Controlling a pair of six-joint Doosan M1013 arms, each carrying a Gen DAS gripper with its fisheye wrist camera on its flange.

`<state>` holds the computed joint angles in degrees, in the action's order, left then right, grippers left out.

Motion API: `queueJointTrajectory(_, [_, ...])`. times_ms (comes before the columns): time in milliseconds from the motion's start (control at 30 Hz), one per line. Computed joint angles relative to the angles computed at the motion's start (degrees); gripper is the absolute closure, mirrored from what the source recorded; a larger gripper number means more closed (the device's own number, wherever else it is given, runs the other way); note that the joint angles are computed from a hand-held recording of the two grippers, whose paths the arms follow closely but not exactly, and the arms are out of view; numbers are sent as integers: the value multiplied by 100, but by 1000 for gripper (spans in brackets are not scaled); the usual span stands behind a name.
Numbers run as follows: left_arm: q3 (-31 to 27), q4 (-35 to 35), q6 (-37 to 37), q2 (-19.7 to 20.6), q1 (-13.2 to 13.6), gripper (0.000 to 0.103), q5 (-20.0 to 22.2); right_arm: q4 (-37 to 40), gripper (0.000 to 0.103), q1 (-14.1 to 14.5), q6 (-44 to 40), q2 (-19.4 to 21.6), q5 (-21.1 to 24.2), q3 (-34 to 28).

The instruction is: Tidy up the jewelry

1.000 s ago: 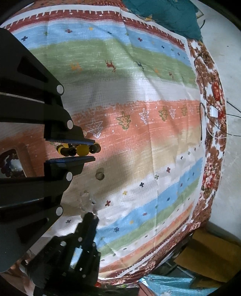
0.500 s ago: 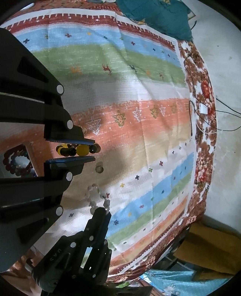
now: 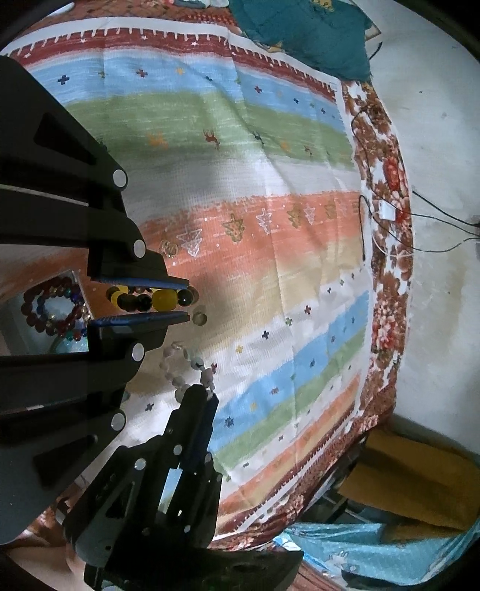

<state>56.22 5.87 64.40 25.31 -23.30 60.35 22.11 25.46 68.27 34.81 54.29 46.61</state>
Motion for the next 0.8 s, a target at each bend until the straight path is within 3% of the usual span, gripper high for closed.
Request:
queueJointTrajectory(433, [394, -40, -36, -275, -68, 92, -349, 626, 95, -65, -545, -338, -309, 533])
queueJointTrajectory(800, [710, -76, -19, -487, -148, 92, -552, 757, 95, -69, -738, -478, -244, 753])
